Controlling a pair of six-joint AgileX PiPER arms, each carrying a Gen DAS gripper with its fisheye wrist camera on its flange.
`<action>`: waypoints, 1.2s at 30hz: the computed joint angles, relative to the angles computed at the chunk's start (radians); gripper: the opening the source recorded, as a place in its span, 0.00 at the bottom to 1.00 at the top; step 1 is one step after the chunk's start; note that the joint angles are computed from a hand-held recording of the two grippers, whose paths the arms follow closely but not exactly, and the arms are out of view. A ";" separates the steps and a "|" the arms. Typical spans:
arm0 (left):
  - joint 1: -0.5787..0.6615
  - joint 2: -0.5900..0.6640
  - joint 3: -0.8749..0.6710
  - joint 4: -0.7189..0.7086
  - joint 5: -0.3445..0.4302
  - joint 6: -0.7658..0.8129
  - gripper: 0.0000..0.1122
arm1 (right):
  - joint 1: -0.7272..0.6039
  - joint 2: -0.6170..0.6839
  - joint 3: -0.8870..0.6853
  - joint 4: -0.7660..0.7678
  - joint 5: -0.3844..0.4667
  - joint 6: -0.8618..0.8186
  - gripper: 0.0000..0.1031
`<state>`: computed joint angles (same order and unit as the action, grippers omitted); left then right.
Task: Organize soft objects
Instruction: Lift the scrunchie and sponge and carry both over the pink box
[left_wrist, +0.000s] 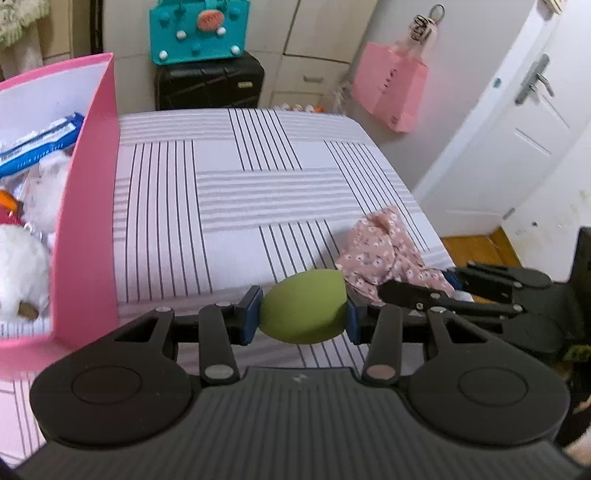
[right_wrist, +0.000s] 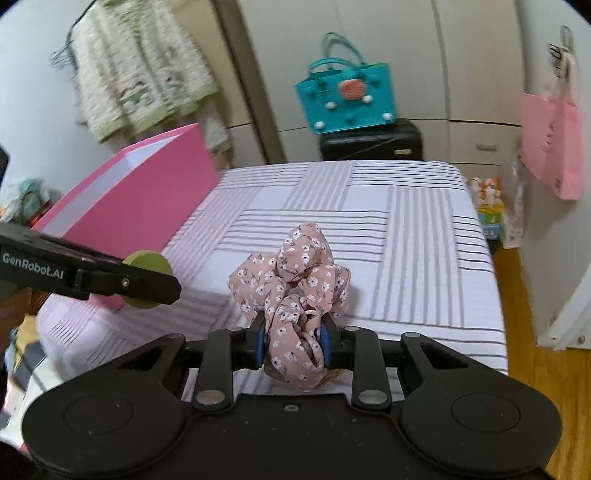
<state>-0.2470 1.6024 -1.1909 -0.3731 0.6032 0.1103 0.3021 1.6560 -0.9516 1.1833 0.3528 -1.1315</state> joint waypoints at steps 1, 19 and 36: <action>0.010 -0.013 0.004 -0.009 0.018 0.021 0.39 | -0.004 -0.008 0.000 -0.021 0.023 0.012 0.31; 0.317 -0.257 0.018 -0.173 0.403 0.355 0.39 | 0.062 -0.090 -0.202 -0.399 0.330 0.367 0.34; 0.687 -0.206 -0.025 -0.301 0.333 0.676 0.39 | 0.253 0.149 -0.637 -0.586 0.394 0.621 0.34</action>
